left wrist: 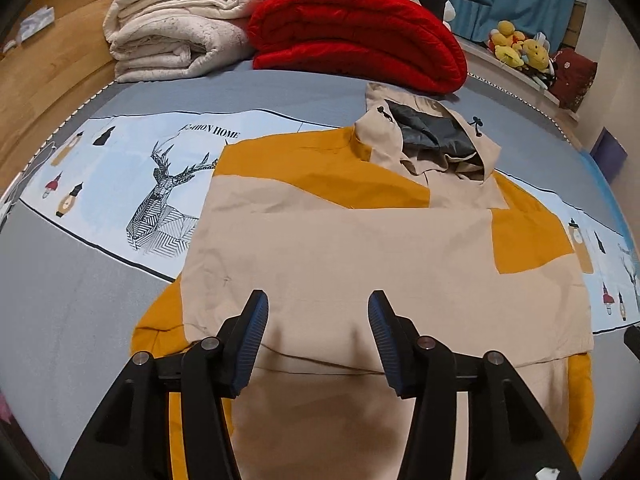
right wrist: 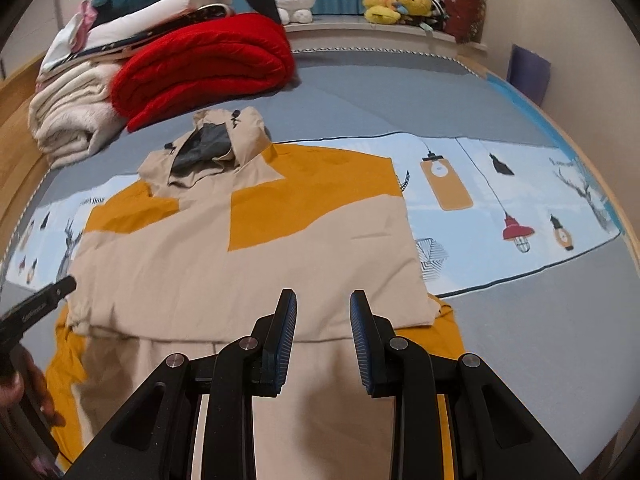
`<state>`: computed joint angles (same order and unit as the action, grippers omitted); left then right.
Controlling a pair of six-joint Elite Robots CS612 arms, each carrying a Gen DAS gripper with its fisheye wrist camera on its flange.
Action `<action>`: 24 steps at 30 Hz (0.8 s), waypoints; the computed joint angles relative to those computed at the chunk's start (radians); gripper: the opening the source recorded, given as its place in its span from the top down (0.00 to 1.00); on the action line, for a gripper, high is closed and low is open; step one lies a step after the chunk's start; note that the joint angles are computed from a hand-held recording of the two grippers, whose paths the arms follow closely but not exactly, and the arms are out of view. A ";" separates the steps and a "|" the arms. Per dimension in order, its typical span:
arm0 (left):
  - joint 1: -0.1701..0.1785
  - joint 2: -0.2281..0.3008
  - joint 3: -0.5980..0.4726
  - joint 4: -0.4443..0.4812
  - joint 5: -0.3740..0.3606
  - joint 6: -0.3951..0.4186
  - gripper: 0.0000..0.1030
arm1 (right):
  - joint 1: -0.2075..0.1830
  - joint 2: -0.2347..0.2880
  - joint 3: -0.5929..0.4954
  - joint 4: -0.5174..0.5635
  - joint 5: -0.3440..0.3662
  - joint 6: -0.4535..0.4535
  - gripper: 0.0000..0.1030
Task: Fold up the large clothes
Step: 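Move the left gripper to the jacket hood and open it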
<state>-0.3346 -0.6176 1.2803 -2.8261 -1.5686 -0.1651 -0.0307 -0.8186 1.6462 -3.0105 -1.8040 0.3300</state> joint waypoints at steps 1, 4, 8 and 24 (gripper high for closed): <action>-0.003 -0.001 0.004 -0.012 0.002 0.004 0.53 | 0.001 -0.003 0.004 -0.005 -0.004 -0.005 0.71; -0.013 -0.005 0.015 -0.051 0.016 0.045 0.56 | 0.001 -0.011 0.012 -0.018 0.005 -0.011 0.71; -0.018 -0.012 0.024 -0.106 0.009 0.074 0.58 | 0.002 -0.013 0.010 -0.040 -0.002 -0.037 0.71; -0.021 0.176 -0.412 0.134 -0.011 0.086 0.72 | -0.024 -0.006 -0.022 -0.009 0.049 -0.002 0.71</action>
